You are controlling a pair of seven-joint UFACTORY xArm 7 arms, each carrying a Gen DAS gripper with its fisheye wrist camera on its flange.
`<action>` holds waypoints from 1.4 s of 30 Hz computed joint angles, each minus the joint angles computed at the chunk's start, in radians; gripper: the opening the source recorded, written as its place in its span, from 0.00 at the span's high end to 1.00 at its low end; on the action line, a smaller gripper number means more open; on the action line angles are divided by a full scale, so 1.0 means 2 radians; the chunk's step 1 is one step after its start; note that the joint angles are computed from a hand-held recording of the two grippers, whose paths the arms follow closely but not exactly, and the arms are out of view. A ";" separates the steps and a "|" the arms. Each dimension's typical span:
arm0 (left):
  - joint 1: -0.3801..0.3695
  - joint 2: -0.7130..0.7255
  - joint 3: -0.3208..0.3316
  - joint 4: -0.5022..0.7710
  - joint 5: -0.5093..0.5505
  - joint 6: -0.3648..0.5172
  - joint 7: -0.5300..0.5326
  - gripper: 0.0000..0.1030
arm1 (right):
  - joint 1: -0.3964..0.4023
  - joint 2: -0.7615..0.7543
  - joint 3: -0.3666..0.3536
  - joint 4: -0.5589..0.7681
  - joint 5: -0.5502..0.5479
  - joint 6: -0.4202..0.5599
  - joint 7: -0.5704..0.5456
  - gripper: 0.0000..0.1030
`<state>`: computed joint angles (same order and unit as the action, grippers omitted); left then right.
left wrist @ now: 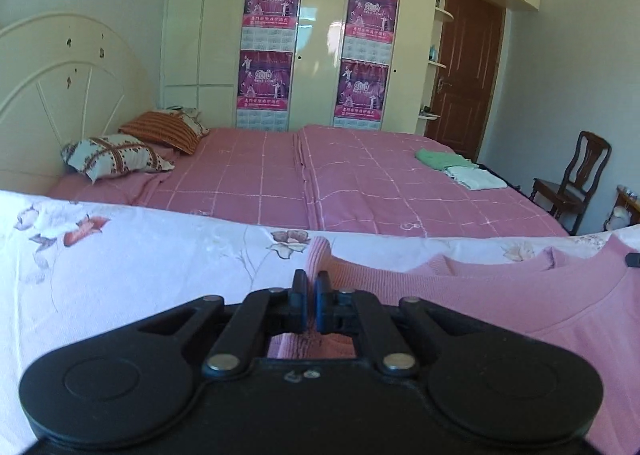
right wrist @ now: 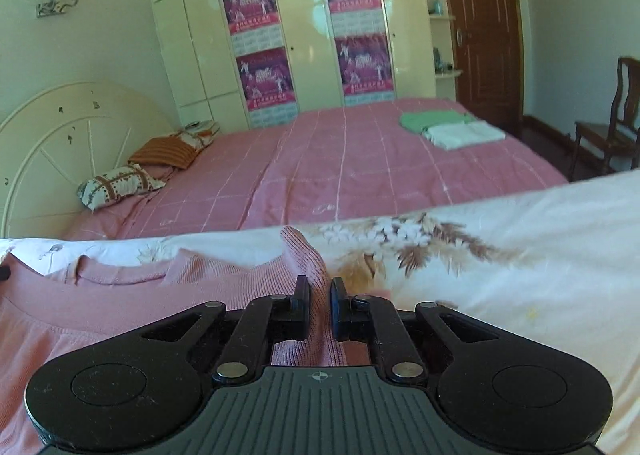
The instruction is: Fold small clothes
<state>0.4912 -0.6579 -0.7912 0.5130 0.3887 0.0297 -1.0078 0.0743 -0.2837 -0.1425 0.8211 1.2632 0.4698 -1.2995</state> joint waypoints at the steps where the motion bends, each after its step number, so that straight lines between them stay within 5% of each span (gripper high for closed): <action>1: 0.007 0.007 -0.009 0.009 0.001 0.007 -0.001 0.97 | 0.002 0.002 0.004 -0.001 0.003 -0.010 -0.002 0.92; 5: -0.018 0.083 0.003 0.052 0.022 0.082 0.028 0.96 | 0.002 0.018 0.022 -0.004 -0.040 -0.044 0.034 0.92; 8: -0.052 0.097 0.044 0.046 0.027 0.079 0.036 0.91 | 0.006 0.026 0.019 -0.005 -0.052 -0.051 0.047 0.92; 10: -0.058 0.068 0.053 0.034 0.034 0.089 0.013 0.59 | 0.001 0.032 0.012 0.004 -0.074 -0.026 0.076 0.90; 11: -0.050 0.031 0.041 0.028 0.042 0.113 -0.012 0.51 | -0.004 0.031 0.011 0.009 -0.089 -0.014 0.090 0.85; 13: -0.092 -0.035 0.062 0.004 0.046 0.134 -0.022 0.47 | -0.014 -0.001 0.029 -0.009 -0.087 -0.051 0.083 0.41; 14: -0.130 -0.062 0.083 -0.010 0.041 0.134 -0.022 0.46 | -0.007 -0.026 0.023 -0.022 -0.062 -0.059 0.047 0.36; 17: -0.208 -0.061 0.079 -0.001 0.017 0.143 -0.033 0.47 | 0.028 -0.102 -0.028 -0.056 -0.097 0.029 0.037 0.36; 21: -0.171 -0.003 -0.038 0.060 0.049 0.125 -0.089 0.42 | 0.056 -0.178 -0.020 -0.115 -0.147 0.109 0.055 0.56; 23: -0.160 0.031 -0.067 0.076 0.060 0.121 -0.105 0.38 | 0.077 -0.212 -0.003 -0.151 -0.148 0.096 0.062 0.56; 25: -0.161 0.038 -0.079 0.082 0.079 0.162 -0.102 0.38 | 0.087 -0.227 0.005 -0.172 -0.163 0.083 0.075 0.56; 28: -0.231 -0.002 -0.005 0.020 0.062 0.176 -0.111 0.34 | 0.067 -0.227 0.009 -0.187 -0.204 0.039 0.102 0.56; 30: -0.289 -0.048 0.059 -0.036 0.043 0.180 -0.112 0.22 | 0.038 -0.210 0.002 -0.180 -0.245 0.021 0.130 0.56; 33: -0.338 -0.100 0.108 -0.068 0.024 0.235 -0.096 0.25 | 0.021 -0.194 -0.036 -0.166 -0.291 0.031 0.142 0.56; 35: -0.354 -0.132 0.116 -0.069 0.012 0.269 -0.101 0.41 | 0.021 -0.198 -0.056 -0.156 -0.310 0.054 0.148 0.56; 40: -0.384 -0.147 0.117 -0.059 0.002 0.329 -0.081 0.34 | 0.014 -0.289 -0.078 -0.174 -0.330 0.098 0.165 0.56; 42: -0.391 -0.138 0.118 -0.063 -0.001 0.337 -0.076 0.33 | -0.008 -0.318 -0.054 -0.201 -0.362 0.087 0.180 0.56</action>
